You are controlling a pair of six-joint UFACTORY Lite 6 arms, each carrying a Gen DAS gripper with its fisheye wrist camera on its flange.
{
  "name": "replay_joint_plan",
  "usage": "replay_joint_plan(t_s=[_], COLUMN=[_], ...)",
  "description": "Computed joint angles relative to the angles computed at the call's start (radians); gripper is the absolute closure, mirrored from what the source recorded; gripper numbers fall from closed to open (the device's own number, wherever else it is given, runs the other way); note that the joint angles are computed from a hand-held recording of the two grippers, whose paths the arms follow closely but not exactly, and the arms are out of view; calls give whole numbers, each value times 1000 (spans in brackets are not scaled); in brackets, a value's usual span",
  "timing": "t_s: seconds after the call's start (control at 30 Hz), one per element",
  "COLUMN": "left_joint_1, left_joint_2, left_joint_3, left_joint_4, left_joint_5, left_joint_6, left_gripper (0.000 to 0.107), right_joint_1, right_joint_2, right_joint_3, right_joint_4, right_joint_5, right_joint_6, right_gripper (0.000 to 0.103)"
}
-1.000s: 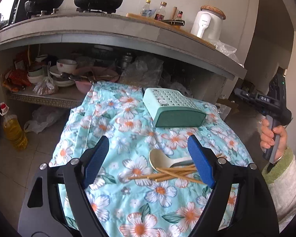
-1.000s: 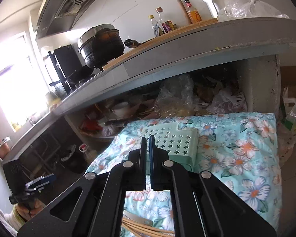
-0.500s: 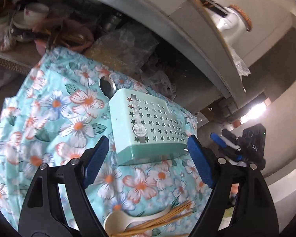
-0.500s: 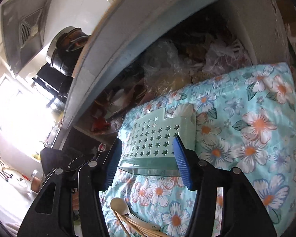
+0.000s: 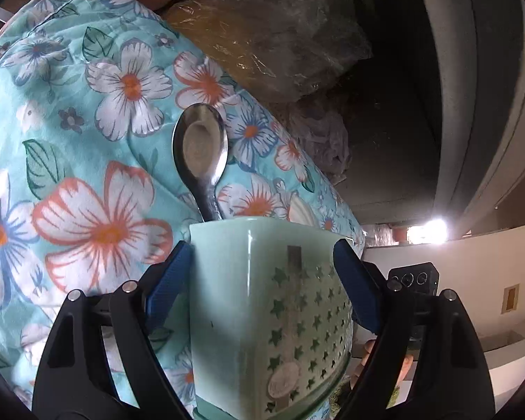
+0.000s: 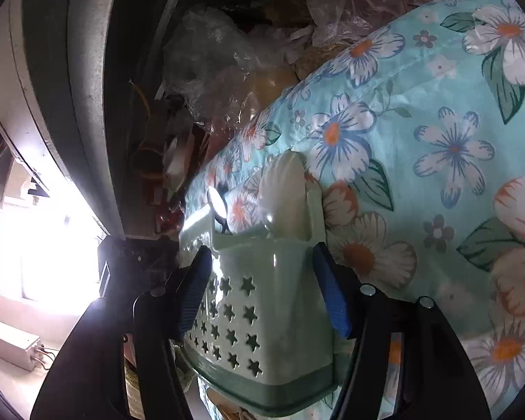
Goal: Organize utensils
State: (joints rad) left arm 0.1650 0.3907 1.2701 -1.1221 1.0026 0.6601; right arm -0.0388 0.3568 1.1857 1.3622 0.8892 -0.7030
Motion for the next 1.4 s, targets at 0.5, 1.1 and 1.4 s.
replay_joint_plan(t_s=[0.5, 1.1, 1.4], left_joint_1=[93, 631, 748], left_joint_2=[-379, -1227, -1471], left_joint_3=[-288, -762, -832], left_joint_4=[-74, 74, 252], left_joint_5=[29, 636, 661], left_joint_6=[207, 262, 177], left_gripper=[33, 36, 67], right_joint_1=[-29, 127, 272], right_joint_2=[-299, -1235, -1446], right_joint_3=[-207, -679, -742], right_joint_4=[45, -414, -685], right_joint_5=[13, -119, -140], right_joint_6=[-106, 421, 758], right_gripper=[50, 69, 86])
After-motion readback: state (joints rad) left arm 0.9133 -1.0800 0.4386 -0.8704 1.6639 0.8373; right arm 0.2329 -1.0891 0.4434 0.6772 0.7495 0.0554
